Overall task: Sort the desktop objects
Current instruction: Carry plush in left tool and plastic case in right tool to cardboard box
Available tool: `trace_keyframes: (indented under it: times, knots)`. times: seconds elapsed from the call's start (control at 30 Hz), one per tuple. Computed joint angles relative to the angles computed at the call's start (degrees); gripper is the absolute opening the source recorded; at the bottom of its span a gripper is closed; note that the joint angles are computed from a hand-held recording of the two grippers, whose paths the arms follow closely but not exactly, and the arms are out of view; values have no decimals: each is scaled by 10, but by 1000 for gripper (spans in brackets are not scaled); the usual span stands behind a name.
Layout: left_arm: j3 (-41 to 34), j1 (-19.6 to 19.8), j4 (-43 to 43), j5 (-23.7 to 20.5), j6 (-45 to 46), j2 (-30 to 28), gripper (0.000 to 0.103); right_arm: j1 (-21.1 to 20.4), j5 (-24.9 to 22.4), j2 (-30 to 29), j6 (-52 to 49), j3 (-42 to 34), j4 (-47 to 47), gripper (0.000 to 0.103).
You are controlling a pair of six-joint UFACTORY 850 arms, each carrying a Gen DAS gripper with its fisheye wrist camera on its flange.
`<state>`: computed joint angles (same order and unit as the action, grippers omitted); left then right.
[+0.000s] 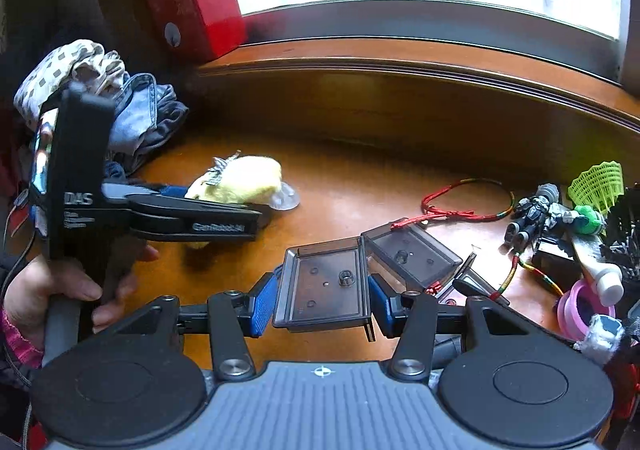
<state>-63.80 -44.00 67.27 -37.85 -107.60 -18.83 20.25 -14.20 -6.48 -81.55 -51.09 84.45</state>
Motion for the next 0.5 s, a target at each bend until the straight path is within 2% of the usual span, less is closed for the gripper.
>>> trace_keyframes:
  times: [0.23,0.5]
  knots:
    - [18,-32,47,-37,-31,32,72,-2,-1,14,-58,9,69,52]
    - [16,-67,62,-28,-29,56,73,-8,9,66,-128,47,159,52]
